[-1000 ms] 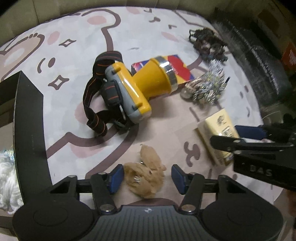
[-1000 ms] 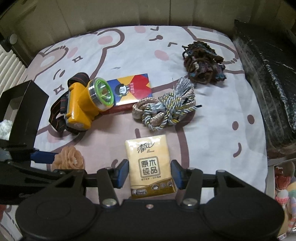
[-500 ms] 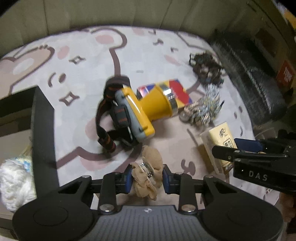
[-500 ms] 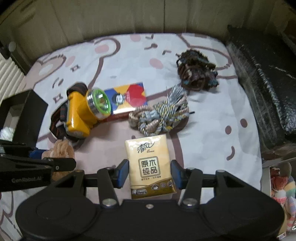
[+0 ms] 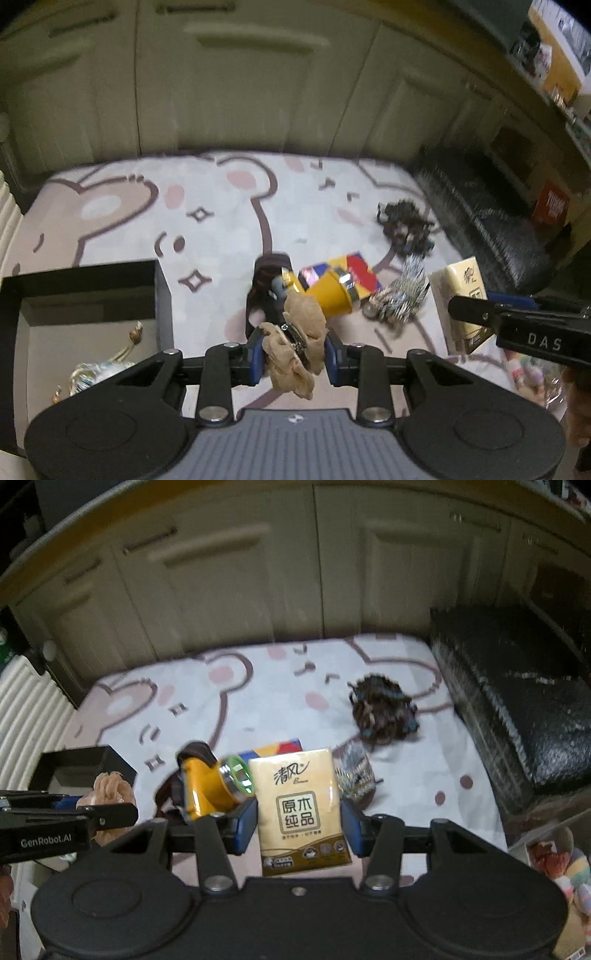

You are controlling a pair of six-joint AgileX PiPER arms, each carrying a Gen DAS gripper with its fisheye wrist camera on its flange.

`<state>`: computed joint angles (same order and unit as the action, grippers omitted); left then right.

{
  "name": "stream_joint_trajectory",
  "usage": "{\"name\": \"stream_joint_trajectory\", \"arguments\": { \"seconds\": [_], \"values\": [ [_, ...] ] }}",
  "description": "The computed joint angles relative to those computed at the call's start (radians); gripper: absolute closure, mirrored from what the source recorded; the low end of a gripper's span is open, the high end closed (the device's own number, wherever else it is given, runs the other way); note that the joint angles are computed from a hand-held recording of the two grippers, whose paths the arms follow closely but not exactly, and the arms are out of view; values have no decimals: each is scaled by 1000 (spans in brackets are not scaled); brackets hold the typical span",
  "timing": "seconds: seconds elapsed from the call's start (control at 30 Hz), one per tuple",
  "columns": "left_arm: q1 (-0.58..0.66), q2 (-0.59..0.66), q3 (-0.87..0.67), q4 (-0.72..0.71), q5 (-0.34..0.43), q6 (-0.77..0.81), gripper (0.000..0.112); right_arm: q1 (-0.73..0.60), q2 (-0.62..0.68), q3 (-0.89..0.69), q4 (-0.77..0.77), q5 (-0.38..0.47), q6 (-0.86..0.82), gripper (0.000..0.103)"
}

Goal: Organize objects
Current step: 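Lift the flower with the left tool and the tissue pack with the right tool toward the box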

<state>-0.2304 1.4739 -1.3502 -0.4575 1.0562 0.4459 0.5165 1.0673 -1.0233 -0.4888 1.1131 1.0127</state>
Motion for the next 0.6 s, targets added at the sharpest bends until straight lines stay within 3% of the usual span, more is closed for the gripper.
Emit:
{"name": "stream_joint_trajectory", "arguments": {
  "seconds": [0.23,0.6],
  "values": [
    [101,-50,-12,-90,6,66,79,130,-6,-53,-113,45,146,53],
    [257,-55,-43,-159,49,143,79,185,82,-112,-129,41,178,53]
  ]
}}
